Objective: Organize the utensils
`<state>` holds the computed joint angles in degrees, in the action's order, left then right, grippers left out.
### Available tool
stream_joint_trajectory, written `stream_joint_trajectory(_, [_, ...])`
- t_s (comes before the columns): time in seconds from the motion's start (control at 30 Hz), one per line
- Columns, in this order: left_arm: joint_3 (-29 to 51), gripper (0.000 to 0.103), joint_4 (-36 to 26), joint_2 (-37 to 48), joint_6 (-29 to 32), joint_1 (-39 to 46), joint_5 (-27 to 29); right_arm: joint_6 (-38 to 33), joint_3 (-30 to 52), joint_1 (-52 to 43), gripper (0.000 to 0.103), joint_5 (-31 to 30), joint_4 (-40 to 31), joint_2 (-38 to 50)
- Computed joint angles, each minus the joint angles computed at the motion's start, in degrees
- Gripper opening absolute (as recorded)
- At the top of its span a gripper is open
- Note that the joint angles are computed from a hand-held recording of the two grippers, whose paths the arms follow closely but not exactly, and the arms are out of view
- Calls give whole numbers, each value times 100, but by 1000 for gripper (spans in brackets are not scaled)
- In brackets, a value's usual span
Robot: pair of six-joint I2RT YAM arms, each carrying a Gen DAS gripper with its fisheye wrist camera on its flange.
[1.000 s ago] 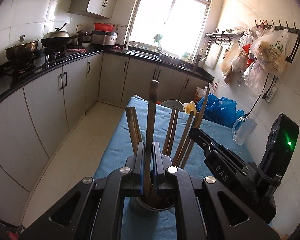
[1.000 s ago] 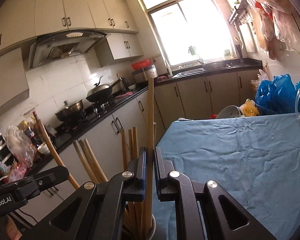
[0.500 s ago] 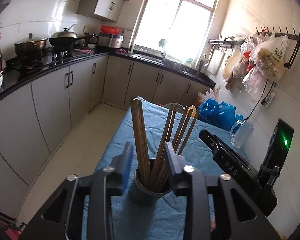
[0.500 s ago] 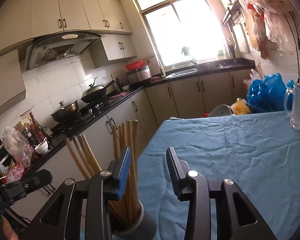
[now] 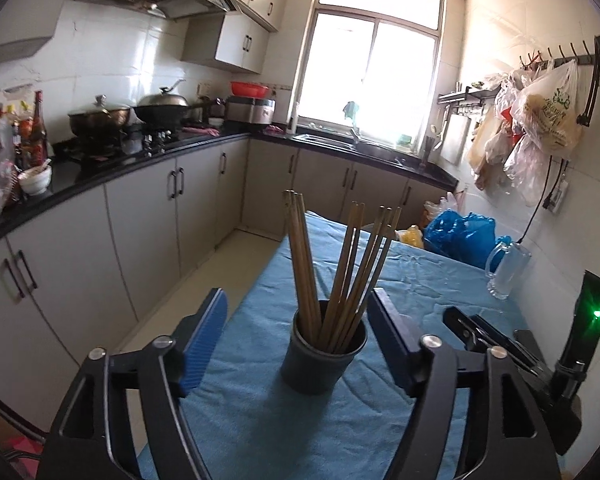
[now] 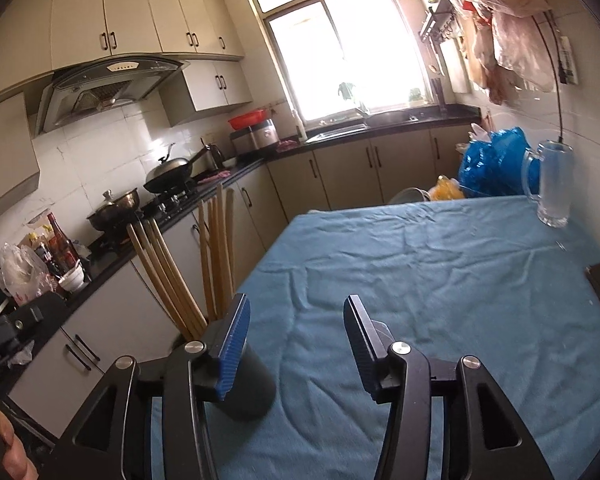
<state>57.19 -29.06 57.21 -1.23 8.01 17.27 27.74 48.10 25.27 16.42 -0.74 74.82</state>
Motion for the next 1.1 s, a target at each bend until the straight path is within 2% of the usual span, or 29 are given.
stream_joint_trajectory(0.1, [-333, 83, 159, -522, -76, -179, -543, 113, -196, 109, 53, 148, -194, -236])
stream_joint_trajectory(0.17, [-505, 96, 298, -850, -109, -291, -983, 199, -381, 193, 55, 259, -292, -457])
stream_joint_trajectory(0.23, [-761, 102, 574, -1320, -124, -492, -1660, 289, -552, 298, 57, 410, -386, -688])
stream_joint_trajectory(0.3, [-825, 103, 642, -1580, -58, -589, -2086, 382, -672, 433, 58, 561, -460, -864])
stream_joint_trajectory(0.5, [-1022, 103, 605, -2182, 73, -853, -2822, 588, -952, 841, 62, 1013, -720, -1267])
stream_joint_trajectory(0.6, [-1152, 103, 627, -2328, 176, -1006, -3079, 658, -1025, 1080, 63, 1282, -861, -1318])
stream_joint_trajectory(0.77, [-1462, 103, 570, -2723, 185, -1142, -3104, 739, -1034, 1404, 64, 1792, -1069, -1274])
stream_joint_trajectory(0.93, [-1448, 103, 97, -2548, 63, -1017, -2563, 741, -968, 1562, 67, 2095, -1310, -1193])
stream_joint_trajectory(1.1, [-1455, 103, -185, -2240, -1, -1584, -3114, 734, -948, 1629, 69, 2255, -1456, -1162])
